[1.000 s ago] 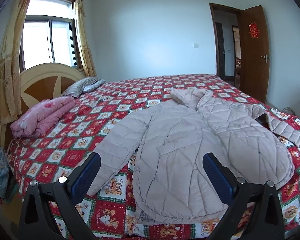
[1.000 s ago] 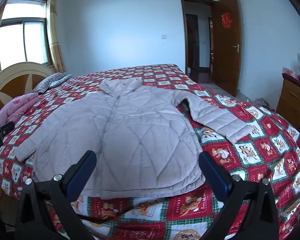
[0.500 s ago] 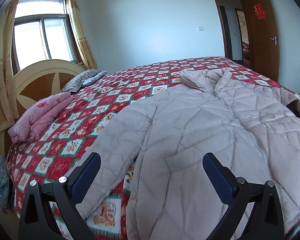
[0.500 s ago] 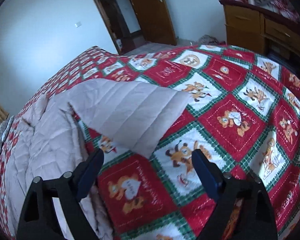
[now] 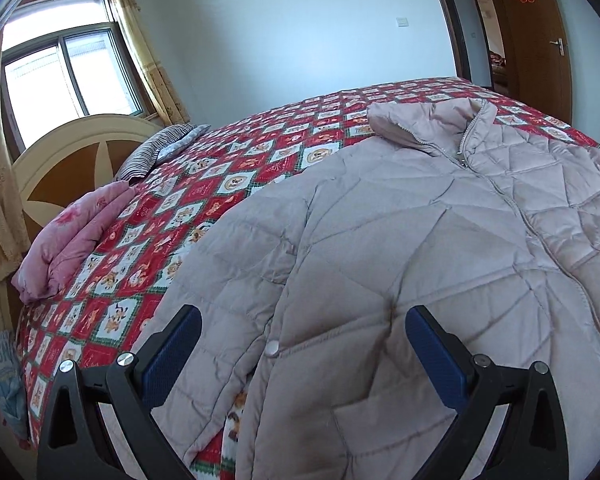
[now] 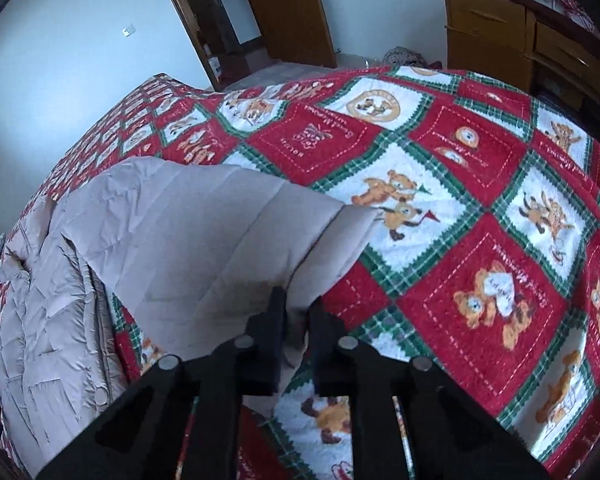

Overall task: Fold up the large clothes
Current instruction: 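Grasp the jacket sleeve with the right gripper and fold it across the body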

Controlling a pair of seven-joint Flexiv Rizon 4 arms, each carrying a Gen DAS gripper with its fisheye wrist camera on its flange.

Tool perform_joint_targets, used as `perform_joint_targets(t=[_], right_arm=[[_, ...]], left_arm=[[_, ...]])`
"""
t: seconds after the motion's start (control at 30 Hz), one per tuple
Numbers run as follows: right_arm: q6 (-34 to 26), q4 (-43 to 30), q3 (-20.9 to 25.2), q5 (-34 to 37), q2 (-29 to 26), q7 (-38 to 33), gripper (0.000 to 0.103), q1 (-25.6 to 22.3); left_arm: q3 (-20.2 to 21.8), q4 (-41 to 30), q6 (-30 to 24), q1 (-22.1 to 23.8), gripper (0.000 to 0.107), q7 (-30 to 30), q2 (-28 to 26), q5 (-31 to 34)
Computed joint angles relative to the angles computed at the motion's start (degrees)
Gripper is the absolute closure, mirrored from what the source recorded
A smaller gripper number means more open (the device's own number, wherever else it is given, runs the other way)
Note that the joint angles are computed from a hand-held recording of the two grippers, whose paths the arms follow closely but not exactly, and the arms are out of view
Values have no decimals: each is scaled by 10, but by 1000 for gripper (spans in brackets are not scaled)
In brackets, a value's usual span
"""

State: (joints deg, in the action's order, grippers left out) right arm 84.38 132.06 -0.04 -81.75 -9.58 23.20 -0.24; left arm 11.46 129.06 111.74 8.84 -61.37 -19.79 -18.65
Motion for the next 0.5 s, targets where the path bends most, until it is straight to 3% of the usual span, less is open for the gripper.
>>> perform_joint_targets(t=[0.13,0.2,0.27,0.5], right_arm=[[-63,-2,8,54,23,-55,95,10],[-81,-6,9,78,32,-81,96,12],[-107,-16,13,88,38,-100,96,18],[-214,-95,35,-6,59,-105,97,54]], left_arm=[[22,-33,-23,-16,5,12,-30,-28],[-7,-38,-46,22,5,1,-29,-13],[-4,-46,-52,25,5,-5,-37,-7],[-49,-44,-54,90,5,-38,-23,36]])
